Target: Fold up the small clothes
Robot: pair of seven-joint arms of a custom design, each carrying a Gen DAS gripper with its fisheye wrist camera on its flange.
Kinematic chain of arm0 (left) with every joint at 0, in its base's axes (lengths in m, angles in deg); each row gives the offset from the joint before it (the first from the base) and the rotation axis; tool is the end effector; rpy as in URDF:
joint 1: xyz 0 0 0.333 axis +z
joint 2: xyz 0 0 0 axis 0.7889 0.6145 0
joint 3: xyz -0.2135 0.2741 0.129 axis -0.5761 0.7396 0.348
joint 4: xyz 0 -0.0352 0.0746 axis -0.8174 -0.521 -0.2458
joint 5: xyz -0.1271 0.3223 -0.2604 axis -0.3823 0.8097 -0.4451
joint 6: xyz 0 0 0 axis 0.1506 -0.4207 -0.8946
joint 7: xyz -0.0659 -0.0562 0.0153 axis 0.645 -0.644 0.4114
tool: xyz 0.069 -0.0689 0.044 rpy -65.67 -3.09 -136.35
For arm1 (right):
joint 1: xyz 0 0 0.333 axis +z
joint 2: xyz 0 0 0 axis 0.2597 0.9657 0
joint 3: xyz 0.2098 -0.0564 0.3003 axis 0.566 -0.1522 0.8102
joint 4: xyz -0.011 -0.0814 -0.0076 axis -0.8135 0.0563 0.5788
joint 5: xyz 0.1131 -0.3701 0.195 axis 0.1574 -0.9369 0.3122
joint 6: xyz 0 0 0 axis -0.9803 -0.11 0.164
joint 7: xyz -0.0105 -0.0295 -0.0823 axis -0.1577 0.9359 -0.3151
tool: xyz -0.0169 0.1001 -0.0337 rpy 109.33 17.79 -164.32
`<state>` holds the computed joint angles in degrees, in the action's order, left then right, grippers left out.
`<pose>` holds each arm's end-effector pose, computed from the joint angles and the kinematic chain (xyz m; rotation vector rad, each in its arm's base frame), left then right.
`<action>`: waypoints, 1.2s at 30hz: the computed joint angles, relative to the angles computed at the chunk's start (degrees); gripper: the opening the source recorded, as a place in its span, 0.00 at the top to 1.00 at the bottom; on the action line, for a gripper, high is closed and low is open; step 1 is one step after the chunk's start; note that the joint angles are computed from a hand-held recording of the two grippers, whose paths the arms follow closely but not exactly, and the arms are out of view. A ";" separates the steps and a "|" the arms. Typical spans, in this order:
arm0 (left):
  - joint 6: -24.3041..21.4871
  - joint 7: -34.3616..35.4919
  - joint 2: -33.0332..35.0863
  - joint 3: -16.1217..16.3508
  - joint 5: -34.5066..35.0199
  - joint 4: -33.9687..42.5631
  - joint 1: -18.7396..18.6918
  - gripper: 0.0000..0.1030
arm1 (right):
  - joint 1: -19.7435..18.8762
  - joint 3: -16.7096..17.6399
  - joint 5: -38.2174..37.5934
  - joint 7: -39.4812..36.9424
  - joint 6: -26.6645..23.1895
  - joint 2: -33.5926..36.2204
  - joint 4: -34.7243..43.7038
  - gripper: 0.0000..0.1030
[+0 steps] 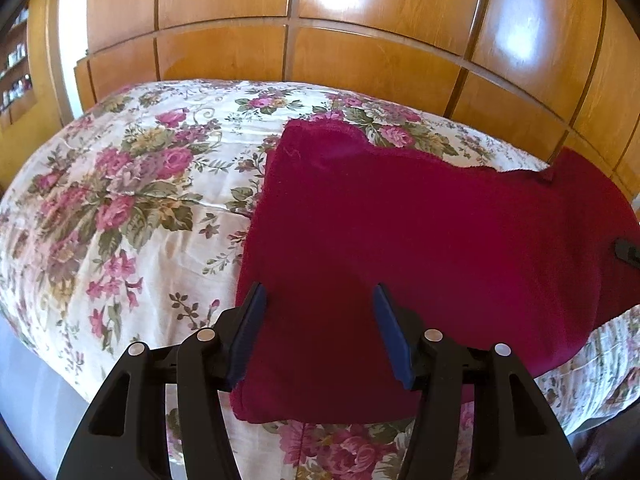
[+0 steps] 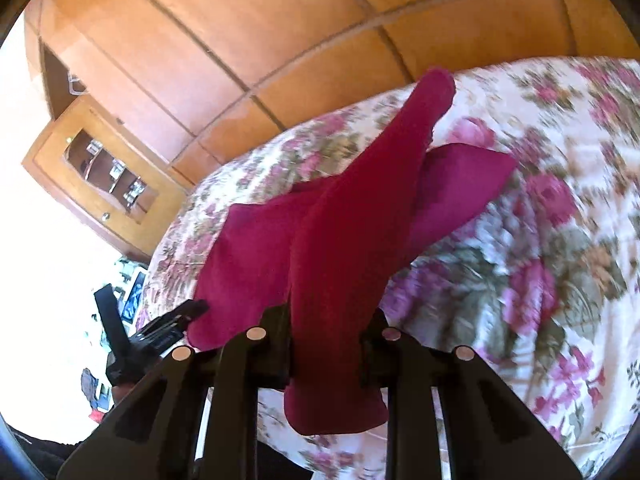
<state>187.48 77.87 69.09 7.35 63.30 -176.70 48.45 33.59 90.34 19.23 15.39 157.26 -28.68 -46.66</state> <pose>0.5920 -0.1107 0.4869 -1.8709 1.8531 -0.8624 0.6176 0.2877 0.5560 -1.6326 1.5329 0.0552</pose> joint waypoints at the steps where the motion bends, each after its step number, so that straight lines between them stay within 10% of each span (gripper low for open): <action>1: -0.13 2.01 0.08 -0.01 -2.54 0.12 -0.16 0.47 | -0.01 0.09 -0.03 -0.49 -0.21 0.05 0.32 0.81; 10: -3.46 25.80 -0.27 0.22 -30.37 1.72 -1.10 0.47 | 1.58 2.66 -2.77 -3.17 -3.43 6.18 10.26 0.81; 23: -13.51 39.93 -2.94 3.68 -55.88 2.99 1.64 0.50 | 9.52 3.00 -22.52 4.04 -15.81 23.21 31.67 0.81; 26: -16.40 41.06 -3.51 4.69 -59.80 3.26 2.74 0.50 | 11.14 2.79 -27.08 5.24 -17.75 25.99 35.06 0.69; 29: -19.10 42.36 -3.83 5.41 -63.99 3.86 3.83 0.50 | 8.32 7.65 -22.44 -1.76 -15.06 25.36 32.89 0.33; 36: -25.08 44.03 -3.98 5.62 -66.85 6.20 5.22 0.44 | 4.12 9.75 -11.65 -12.79 -11.81 15.38 18.73 0.32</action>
<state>162.39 121.90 65.11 12.96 -3.56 -170.50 53.66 37.71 100.10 7.58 2.60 145.45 -13.29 -27.94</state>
